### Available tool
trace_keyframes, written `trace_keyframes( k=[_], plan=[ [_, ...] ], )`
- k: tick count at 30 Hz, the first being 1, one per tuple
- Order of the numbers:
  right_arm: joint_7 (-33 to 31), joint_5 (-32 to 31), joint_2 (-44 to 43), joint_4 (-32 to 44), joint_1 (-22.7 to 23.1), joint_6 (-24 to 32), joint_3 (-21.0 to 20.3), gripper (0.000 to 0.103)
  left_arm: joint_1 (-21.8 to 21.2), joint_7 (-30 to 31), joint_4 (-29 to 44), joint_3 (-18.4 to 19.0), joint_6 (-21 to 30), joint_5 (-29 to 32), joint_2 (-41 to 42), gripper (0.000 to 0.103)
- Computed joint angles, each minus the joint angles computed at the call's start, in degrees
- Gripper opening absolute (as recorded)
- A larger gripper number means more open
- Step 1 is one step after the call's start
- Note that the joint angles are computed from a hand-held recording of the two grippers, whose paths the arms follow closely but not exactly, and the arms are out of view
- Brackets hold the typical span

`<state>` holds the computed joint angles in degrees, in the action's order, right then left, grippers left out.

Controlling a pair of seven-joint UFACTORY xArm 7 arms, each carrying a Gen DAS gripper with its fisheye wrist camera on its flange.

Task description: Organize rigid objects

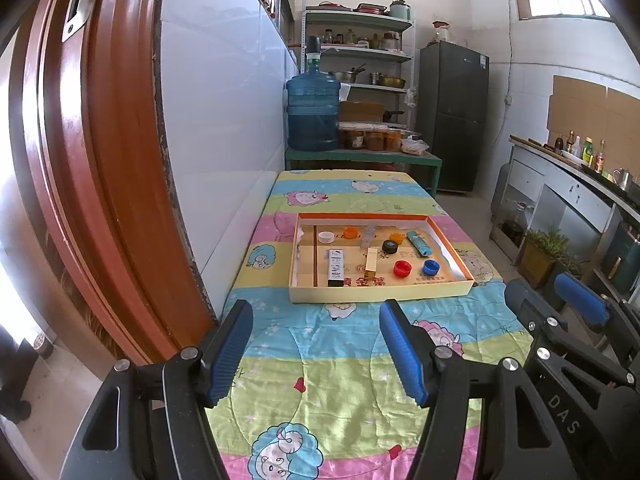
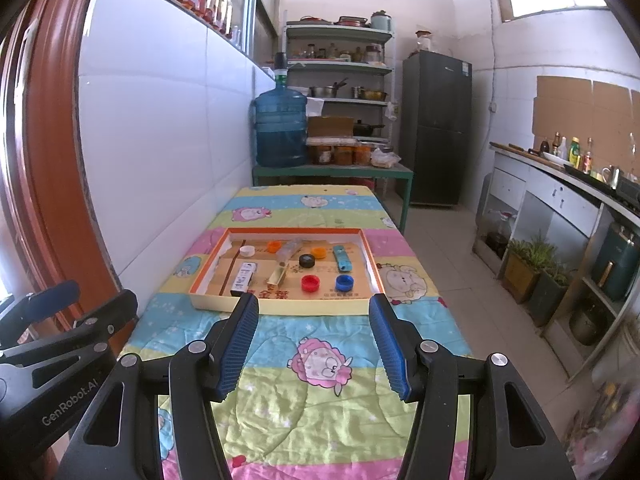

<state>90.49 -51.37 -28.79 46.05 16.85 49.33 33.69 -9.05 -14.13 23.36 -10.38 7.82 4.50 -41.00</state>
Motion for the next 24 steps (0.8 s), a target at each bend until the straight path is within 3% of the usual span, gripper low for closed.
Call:
trace_keyframes(
  k=[24],
  plan=[
    [0.1, -0.1, 0.0, -0.1, 0.2, 0.0, -0.1, 0.059, -0.2, -0.2, 0.4, -0.1, 0.6, 0.2, -0.1, 0.066]
  ],
)
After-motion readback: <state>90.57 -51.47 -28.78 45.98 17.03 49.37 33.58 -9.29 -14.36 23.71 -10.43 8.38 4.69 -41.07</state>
